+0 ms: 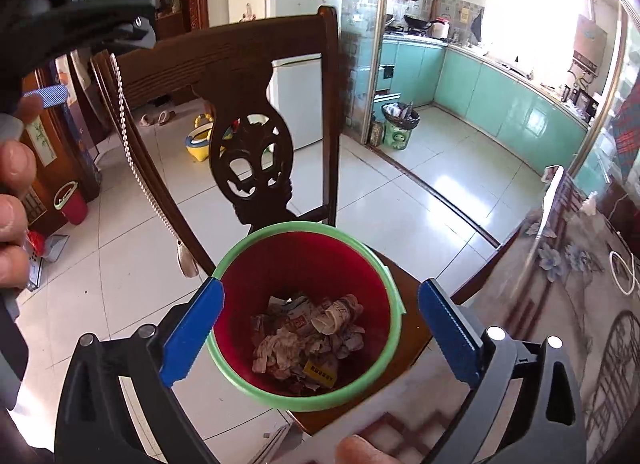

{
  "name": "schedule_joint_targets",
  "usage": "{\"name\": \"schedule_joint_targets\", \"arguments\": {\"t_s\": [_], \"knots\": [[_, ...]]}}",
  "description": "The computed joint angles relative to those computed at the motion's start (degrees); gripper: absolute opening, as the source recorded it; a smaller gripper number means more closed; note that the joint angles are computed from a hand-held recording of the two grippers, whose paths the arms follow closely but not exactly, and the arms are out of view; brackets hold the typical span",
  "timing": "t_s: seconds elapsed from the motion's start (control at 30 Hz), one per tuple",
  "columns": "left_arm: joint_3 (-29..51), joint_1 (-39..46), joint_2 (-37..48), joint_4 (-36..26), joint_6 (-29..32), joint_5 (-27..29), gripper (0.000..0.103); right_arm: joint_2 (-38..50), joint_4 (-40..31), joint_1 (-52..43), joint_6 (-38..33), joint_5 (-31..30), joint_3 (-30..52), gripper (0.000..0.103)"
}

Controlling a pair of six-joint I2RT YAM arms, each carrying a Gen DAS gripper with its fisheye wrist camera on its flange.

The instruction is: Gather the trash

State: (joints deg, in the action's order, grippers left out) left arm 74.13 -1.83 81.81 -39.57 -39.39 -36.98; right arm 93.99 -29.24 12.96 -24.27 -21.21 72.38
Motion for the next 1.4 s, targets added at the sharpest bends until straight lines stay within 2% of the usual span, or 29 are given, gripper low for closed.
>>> {"name": "schedule_joint_targets", "arguments": {"t_s": [0.2,0.37,0.47,0.6,0.9,1.1,1.27,1.4], "knots": [[5.3,-12.5,1.1,-1.9,-1.4,-4.1,0.098,-6.8,-6.0,-14.3,-3.6,-6.1,1.3,0.097],[9.2,-23.1,3.7,-3.3,-3.1,-6.0,0.098,-7.8,-11.5,-27.6,-7.9,-12.1,5.3,0.097],[11.7,-28.6,6.0,-4.6,-4.7,-6.8,0.098,-7.4,-14.0,-35.5,-11.2,-15.5,7.5,0.097],[16.4,-36.6,10.3,-6.6,-5.0,-10.5,0.098,-5.0,-18.2,-45.1,-15.6,-20.2,12.0,0.097],[25.3,-51.5,19.5,-10.9,-4.7,-18.1,0.099,0.9,-25.7,-60.3,-24.1,-28.0,20.0,0.097],[26.0,-58.0,23.2,-7.7,-2.6,-23.0,0.099,1.7,-22.8,-67.7,-26.8,-32.2,18.6,0.097],[25.0,-59.5,25.5,-6.4,-4.1,-21.1,0.099,2.4,-18.1,-70.2,-25.5,-33.9,15.5,0.097],[23.6,-60.3,26.7,-5.4,-4.3,-21.6,0.099,2.4,-14.6,-70.9,-23.7,-34.7,13.0,0.097]]}}
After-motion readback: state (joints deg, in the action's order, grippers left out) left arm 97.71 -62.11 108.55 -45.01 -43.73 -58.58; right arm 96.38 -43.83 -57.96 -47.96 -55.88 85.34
